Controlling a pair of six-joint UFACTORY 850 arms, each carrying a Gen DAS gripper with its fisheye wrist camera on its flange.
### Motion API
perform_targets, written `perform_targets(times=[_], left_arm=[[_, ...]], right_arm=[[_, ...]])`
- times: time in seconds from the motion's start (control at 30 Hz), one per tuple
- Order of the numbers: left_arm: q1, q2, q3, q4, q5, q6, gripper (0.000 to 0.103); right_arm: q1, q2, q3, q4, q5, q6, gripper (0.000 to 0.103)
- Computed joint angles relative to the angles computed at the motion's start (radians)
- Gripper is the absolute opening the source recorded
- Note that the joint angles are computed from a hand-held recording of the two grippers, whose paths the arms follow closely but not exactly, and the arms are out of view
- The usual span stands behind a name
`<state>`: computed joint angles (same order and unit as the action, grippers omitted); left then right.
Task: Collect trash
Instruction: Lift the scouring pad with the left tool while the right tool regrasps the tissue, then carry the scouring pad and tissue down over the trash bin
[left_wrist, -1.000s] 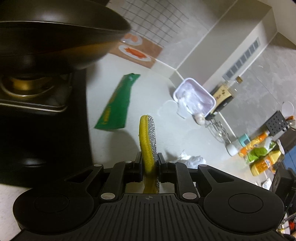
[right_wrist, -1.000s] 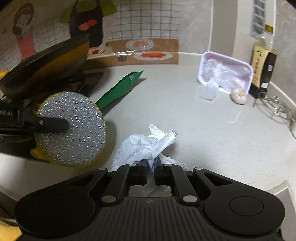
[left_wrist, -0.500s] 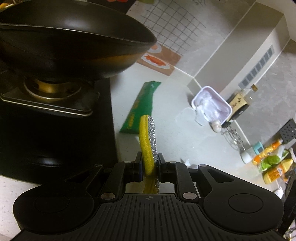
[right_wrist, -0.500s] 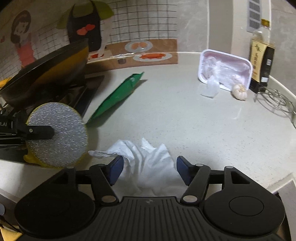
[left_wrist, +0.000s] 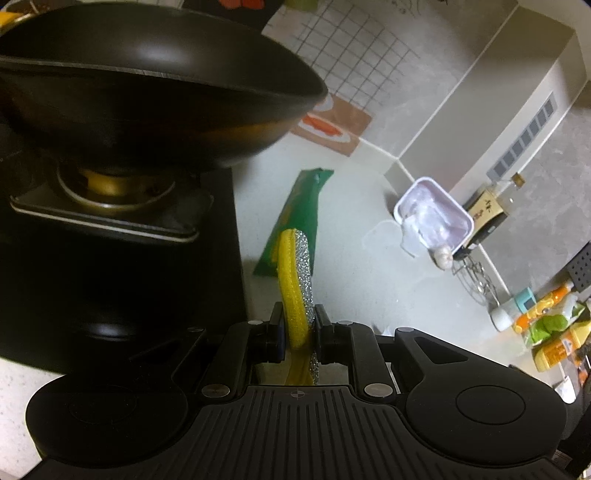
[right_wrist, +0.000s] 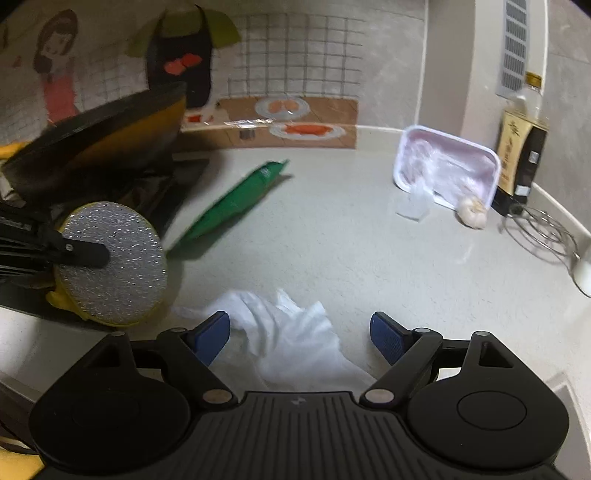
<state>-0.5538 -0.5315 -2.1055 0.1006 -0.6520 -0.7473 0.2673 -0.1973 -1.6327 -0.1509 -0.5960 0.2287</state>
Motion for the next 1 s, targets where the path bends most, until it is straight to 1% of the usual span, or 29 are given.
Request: perform_targets(times=[0.07,0.2,0.3,0.37,0.4,0.47,0.5,0.57,0.6,0.8,1.0], left_arm=[[0.001,0.007,0.007,0.015,0.008,-0.009,0.018],[0.001,0.000,-0.007,0.023,-0.006,-0.005,0.018],[0.001,-0.008,-0.019,0.009,-0.016,0.010,0.018],[-0.001,-0.011,-0.023,0.003,-0.023,0.020,0.018],[-0.001,-0.012,-0.025,0.002,-0.026,0.024,0.018],[-0.004,-0.012,-0.029,0.006,-0.030,0.029,0.018],[-0.005,-0.014,-0.033,0.008,-0.032,0.031,0.018],[-0.009,-0.020,-0.046,0.007,-0.037,0.041,0.018],[-0.013,-0.023,-0.054,0.006,-0.040,0.049,0.018],[-0.050,-0.069,-0.144,-0.046,-0.068,0.151,0.018],[-0.115,-0.187,-0.350,-0.142,-0.159,0.310,0.018]], right_arm=[[-0.002,-0.015,-0.016,0.045,-0.004,-0.033,0.084],[0.008,-0.053,-0.049,0.041,-0.013,-0.030,0.084],[0.019,-0.093,-0.083,-0.013,-0.041,0.021,0.084],[0.019,-0.113,-0.102,-0.015,-0.067,0.027,0.084],[0.021,-0.119,-0.108,-0.025,-0.081,0.038,0.081],[0.013,-0.114,-0.099,0.009,-0.086,0.017,0.057],[0.005,-0.114,-0.104,0.050,-0.102,-0.013,0.033],[-0.016,-0.105,-0.104,0.137,-0.128,-0.053,0.015],[-0.025,-0.091,-0.092,0.164,-0.123,-0.059,0.011],[-0.082,0.060,0.029,0.268,-0.039,-0.059,0.010],[-0.148,0.260,0.204,0.274,0.035,0.045,0.010]])
